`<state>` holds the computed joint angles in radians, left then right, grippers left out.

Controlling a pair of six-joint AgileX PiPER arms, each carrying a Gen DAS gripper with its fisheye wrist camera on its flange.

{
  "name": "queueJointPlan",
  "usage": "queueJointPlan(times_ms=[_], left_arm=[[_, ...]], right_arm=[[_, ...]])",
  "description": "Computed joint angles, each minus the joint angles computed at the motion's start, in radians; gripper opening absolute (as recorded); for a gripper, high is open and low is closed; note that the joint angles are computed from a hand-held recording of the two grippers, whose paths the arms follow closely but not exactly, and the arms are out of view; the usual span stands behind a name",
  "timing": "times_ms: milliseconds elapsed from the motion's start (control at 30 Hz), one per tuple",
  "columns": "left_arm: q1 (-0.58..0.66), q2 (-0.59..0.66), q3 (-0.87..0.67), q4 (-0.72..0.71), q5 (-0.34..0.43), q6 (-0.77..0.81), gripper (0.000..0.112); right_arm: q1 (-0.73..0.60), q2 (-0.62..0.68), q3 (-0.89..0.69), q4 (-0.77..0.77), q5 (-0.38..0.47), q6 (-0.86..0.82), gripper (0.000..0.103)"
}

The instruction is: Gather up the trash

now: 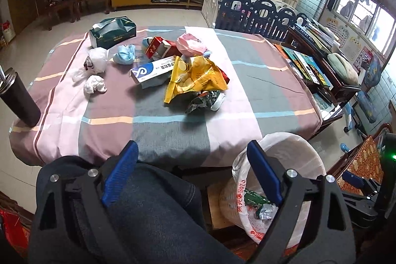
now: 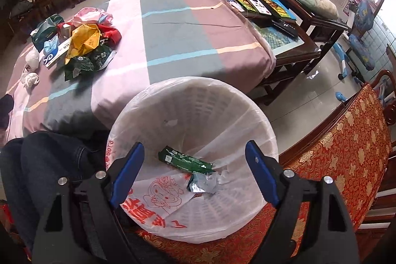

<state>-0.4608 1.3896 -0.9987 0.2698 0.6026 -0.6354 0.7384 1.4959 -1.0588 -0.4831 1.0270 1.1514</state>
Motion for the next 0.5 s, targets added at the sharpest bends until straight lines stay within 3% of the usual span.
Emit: queueJointPlan(times_ms=[433,500], left_arm=[[0.006,0.006,0.008,0.014,-0.001,-0.016,0.090],[0.003,0.008,0.009,0.023,0.001,-0.027,0.091]], right_arm=[[0.064,0.008,-0.026,-0.088,0.014,0.070,0.083],[0.073,0.013,-0.034,-0.107,0.028,0.086,0.091]])
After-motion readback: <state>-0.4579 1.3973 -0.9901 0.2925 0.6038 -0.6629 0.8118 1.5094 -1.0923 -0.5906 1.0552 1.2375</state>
